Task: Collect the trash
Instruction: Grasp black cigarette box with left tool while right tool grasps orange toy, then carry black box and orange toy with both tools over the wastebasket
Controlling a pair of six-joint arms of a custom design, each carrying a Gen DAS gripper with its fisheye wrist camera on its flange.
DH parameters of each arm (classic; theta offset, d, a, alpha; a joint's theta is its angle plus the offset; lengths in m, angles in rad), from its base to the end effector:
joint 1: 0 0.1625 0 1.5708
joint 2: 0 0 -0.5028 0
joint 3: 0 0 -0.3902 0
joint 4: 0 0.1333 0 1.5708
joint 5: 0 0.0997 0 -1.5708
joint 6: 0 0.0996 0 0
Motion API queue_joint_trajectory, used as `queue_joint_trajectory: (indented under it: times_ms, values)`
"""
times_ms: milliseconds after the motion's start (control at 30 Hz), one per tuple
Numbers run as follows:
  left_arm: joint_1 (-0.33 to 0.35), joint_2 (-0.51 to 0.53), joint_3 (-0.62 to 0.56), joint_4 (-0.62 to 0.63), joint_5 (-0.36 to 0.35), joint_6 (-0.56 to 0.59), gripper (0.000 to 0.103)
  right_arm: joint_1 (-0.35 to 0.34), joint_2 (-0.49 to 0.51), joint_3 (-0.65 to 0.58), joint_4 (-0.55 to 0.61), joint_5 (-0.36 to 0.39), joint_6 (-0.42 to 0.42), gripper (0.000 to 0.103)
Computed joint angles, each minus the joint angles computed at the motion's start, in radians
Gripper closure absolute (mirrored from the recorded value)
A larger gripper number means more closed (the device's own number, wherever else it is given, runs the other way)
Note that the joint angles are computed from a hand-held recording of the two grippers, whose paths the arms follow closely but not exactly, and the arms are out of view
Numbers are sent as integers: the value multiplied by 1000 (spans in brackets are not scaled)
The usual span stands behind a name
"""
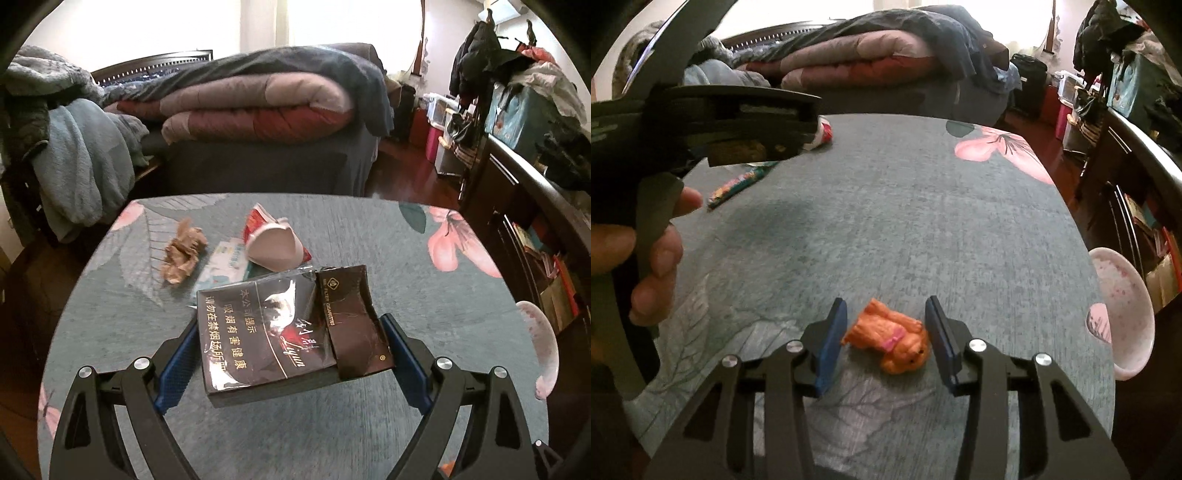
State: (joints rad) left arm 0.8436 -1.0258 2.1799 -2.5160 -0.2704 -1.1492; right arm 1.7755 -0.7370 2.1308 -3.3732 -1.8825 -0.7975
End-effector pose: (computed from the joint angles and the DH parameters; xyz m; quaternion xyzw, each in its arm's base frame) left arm -0.1682 -0.5339 0.1889 -0.1041 0.7873 -0.4365 0.4229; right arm 0.2165 -0.5374 0.0689 0.4371 -0.8635 0.1473 0.2039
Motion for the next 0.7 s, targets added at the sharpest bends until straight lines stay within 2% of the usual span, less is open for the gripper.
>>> queue_joint_trajectory:
  times_ms: [167, 300, 433, 633, 700]
  values:
    - [-48, -35, 14, 113, 24, -103, 12, -33, -68, 35, 22, 60, 37, 58]
    - [-84, -31, 21, 87, 34, -88, 12, -57, -120, 57, 25, 90, 57, 58]
    - [-114, 5, 27, -77, 29, 41, 12, -84, -173, 80, 10, 109, 68, 58]
    - [-139, 117, -17, -435, -15, 371, 12, -126, -230, 83, -7, 110, 82, 58]
    - [-144, 148, -40, -506, -37, 449, 12, -140, -244, 82, -16, 112, 86, 58]
